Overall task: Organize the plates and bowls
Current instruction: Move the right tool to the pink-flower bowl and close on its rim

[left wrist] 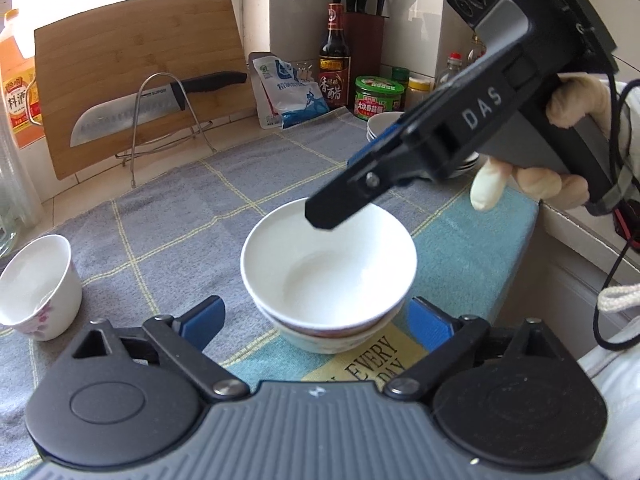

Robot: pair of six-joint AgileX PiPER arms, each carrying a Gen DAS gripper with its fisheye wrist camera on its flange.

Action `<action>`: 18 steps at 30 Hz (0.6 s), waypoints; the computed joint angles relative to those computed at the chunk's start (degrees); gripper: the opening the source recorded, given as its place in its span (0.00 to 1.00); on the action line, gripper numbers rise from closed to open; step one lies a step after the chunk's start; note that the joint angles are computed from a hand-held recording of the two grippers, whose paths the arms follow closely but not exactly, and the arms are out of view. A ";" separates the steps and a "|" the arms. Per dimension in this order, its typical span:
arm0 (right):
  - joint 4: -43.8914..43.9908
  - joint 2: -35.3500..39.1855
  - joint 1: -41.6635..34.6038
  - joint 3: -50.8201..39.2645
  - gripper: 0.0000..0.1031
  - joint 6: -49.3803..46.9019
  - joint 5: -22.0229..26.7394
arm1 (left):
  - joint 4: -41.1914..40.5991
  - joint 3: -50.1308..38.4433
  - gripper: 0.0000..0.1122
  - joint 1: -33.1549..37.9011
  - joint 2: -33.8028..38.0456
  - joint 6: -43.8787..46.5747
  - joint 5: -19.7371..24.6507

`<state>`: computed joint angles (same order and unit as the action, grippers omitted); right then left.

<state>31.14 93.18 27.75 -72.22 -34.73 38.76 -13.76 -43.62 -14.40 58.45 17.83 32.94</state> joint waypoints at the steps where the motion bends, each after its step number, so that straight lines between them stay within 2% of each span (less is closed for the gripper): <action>1: -0.10 0.22 0.43 -0.56 1.00 -0.12 -0.15 | -0.27 0.18 0.87 0.73 -0.61 0.50 0.35; 5: -1.01 2.16 2.67 -3.64 1.00 0.46 -0.59 | -4.00 2.22 0.87 6.64 -3.98 5.44 1.31; 9: -3.09 5.59 5.50 -8.18 1.00 2.82 -0.43 | -9.38 3.90 0.87 17.18 -4.97 12.85 1.75; 13: -6.72 9.55 9.07 -13.91 1.00 5.61 0.17 | -16.13 4.89 0.87 27.69 -4.00 22.81 -0.30; 18: -13.08 15.37 13.23 -22.93 1.00 10.75 1.67 | -24.97 5.05 0.87 35.70 0.58 33.85 -4.59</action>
